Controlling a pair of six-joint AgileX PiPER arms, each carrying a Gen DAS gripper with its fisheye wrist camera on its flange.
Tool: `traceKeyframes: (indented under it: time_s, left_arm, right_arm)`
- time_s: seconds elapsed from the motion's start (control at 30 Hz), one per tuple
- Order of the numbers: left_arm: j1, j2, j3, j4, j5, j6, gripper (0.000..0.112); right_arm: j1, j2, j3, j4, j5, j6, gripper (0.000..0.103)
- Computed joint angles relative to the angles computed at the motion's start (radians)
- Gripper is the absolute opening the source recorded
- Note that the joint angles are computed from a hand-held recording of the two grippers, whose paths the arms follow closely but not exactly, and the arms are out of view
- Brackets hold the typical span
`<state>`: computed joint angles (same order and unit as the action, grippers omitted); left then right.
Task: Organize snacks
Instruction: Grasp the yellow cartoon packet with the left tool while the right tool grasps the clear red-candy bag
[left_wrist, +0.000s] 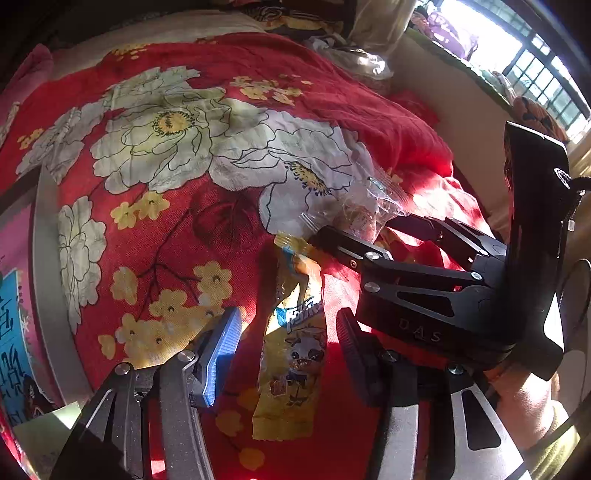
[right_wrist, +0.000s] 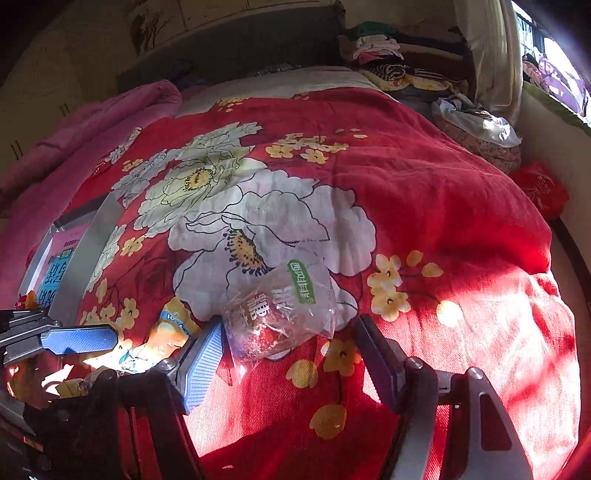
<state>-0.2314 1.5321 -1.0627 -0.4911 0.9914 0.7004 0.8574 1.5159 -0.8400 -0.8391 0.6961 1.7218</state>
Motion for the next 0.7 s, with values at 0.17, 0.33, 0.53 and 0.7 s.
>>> traceKeyframes:
  time_s: [0.17, 0.33, 0.53, 0.7]
  left_arm:
    - [-0.031, -0.003, 0.028, 0.001, -0.039, -0.006, 0.036]
    - [-0.033, -0.014, 0.046, -0.011, -0.058, 0.002, 0.023]
    - [0.046, -0.052, 0.052, -0.066, -0.008, 0.059, 0.017]
    - [0.160, -0.091, 0.018, -0.112, 0.091, 0.113, 0.017]
  right_arm:
    - [-0.011, -0.006, 0.014, -0.041, -0.069, 0.025, 0.048]
    - [-0.010, -0.038, 0.044, -0.068, -0.106, 0.086, 0.037]
    - [0.018, -0.124, 0.096, -0.192, -0.111, 0.263, 0.037]
    - [0.068, -0.159, 0.078, -0.256, -0.090, 0.314, 0.037]
